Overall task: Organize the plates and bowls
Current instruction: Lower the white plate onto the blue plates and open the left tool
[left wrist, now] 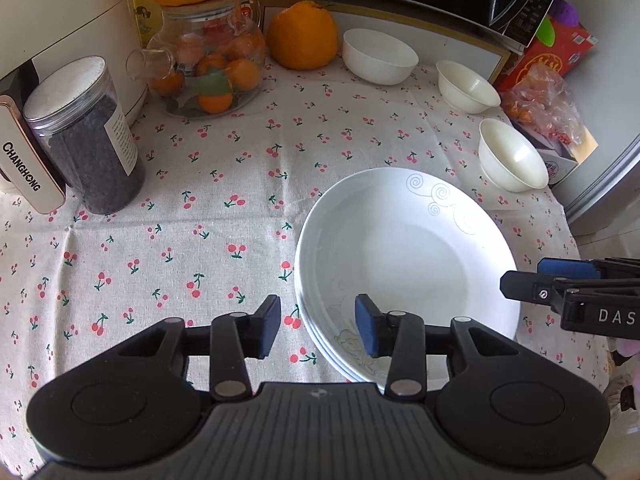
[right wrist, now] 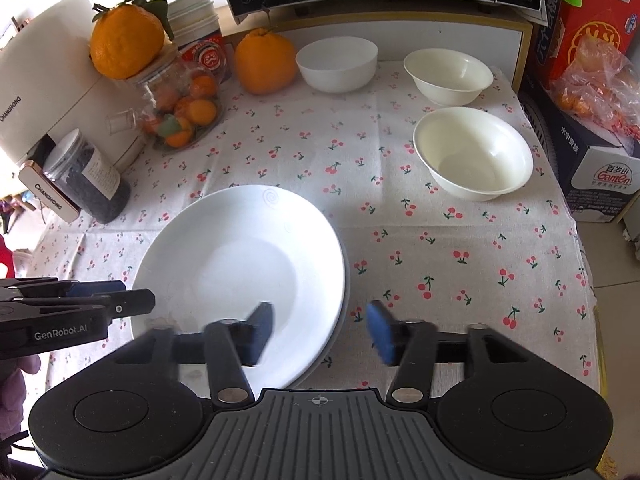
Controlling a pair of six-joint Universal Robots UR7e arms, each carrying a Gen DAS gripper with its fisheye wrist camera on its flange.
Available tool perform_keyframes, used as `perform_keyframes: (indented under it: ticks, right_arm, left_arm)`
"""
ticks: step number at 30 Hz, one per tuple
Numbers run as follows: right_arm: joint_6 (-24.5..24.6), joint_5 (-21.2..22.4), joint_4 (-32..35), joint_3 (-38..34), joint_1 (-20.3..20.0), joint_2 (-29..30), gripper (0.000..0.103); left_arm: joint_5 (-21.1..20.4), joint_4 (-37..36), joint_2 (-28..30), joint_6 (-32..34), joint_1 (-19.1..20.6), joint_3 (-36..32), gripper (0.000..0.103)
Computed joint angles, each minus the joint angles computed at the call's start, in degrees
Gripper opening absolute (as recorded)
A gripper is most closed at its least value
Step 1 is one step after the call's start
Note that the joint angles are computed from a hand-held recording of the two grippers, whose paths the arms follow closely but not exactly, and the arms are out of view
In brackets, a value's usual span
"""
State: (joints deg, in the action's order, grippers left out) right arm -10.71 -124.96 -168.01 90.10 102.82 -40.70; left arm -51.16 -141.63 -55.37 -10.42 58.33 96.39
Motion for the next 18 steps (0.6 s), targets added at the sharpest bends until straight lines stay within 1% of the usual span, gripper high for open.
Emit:
perform_keyframes:
  ticks: [1,2,4,6,7,8,9,10,12,18]
  right_arm:
    - [0.0,0.7,-0.2,0.1,-0.1,-0.2,0.066]
    - [0.0,1.5,-0.3,0.2,-0.3,-0.4,0.067]
    - [-0.1,2.5,-0.8,0.4,-0.6,-0.6,0.071]
    - [-0.6,3.1,-2.1,0.6,-0.9,-0.8,0.073]
    - [-0.9,3.4,-2.8,0.7,-1.0,-0.9,0.076]
    - [-1.2,3.6,-3.4,0.8,-1.0,-1.0,0.078]
    - [-1.5,3.6,-4.1,0.8,-1.1,-1.1,0.083]
    - [-1.8,3.6,-4.7,0.7,-1.1,-1.1,0.086]
    - [-2.5,3.4,-4.8,0.0,-1.2,-1.1,0.087]
    - [-4.7,3.1,-4.0,-3.1,-1.4,-0.5,0.087]
  left_arm:
    - [0.0,-0.2,0.1,0.1,-0.1,0.0,0.052]
    - [0.3,-1.1,0.1,0.6,-0.2,0.1,0.056]
    - [1.5,-2.8,0.3,1.1,-0.7,0.4,0.073]
    - [2.1,-3.8,0.5,1.1,-1.0,0.5,0.080]
    - [2.3,-3.9,0.6,0.7,-1.0,0.3,0.085]
    - [2.7,-3.8,0.8,0.2,-1.2,0.1,0.088]
    - [3.3,-3.6,1.1,-0.3,-1.3,-0.2,0.092]
    - [3.9,-3.4,1.4,-0.5,-1.4,-0.6,0.094]
    - [5.1,-2.7,2.3,-0.5,-1.6,-1.5,0.097]
    - [8.6,-1.4,5.0,-0.6,-2.1,-5.7,0.102]
